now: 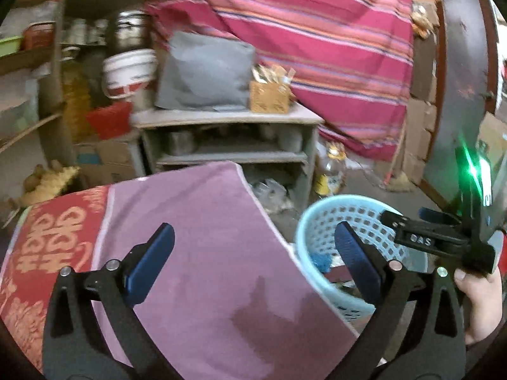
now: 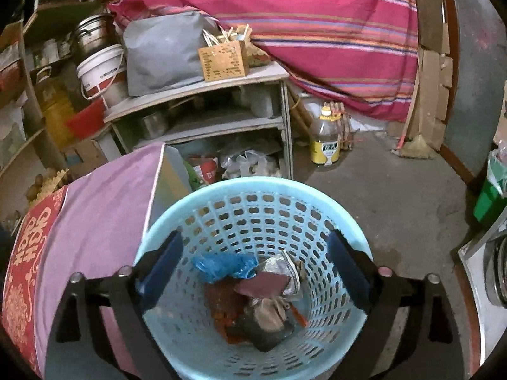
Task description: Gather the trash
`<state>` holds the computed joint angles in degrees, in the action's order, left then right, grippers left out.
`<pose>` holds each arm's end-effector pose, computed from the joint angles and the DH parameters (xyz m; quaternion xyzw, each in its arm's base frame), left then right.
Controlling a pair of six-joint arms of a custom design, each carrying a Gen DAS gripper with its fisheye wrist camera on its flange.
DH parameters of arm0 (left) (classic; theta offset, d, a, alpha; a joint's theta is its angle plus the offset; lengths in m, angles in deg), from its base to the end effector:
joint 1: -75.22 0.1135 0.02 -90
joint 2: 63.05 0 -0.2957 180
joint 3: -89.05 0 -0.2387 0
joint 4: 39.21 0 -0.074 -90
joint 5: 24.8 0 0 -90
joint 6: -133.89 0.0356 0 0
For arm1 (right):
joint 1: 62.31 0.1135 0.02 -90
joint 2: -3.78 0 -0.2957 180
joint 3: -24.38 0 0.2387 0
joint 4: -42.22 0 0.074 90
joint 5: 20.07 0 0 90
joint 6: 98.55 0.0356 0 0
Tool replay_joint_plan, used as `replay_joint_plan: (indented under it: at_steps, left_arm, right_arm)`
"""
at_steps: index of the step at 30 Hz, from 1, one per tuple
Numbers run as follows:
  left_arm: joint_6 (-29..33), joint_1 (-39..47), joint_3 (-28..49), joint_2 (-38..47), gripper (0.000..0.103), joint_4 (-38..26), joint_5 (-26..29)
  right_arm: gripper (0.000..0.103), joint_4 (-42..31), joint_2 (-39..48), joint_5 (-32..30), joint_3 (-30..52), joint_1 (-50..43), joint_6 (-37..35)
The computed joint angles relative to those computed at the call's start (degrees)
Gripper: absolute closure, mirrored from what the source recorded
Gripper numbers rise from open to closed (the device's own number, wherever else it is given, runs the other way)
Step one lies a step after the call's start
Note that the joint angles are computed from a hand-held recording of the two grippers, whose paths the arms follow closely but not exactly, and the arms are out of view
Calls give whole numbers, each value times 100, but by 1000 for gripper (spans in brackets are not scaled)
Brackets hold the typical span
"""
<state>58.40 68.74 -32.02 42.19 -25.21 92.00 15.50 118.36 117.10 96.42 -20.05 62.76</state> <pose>0.3480 -0.0557 0.1697 0.2651 0.8175 -0.1696 0.4824 0.2793 0.2185 0.1292 0.2958 0.8546 -0.0776 0.4196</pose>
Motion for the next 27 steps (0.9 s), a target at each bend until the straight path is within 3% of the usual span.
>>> replay_joint_plan:
  at_steps: [4,9,14,19,21,27]
  left_arm:
    - [82,883,-453,-404,5,244,406]
    - [562,2081,-962,-573,5,659,1020]
    - [1266,3309,-1167,-326,5,677,1681]
    - [1830,4058,-1314,-67,5,738,2058]
    - [1988,4254,-1281,13,5,619,2177]
    - [2454,4739,-971,108,5,-278,2536]
  right_arm:
    - [4,-517,53,433,605,615,119]
    - [4,-1875,712,1103,2014,1638,633]
    - [4,-2468,1468,1127,3118,2272,1094]
    - [4,-3757,2285,1285,4564,2711,1978]
    - [4,-4173,2537,1266,5081,2792,2130]
    - [4,-6400,3800,1410,7632,3074,2704]
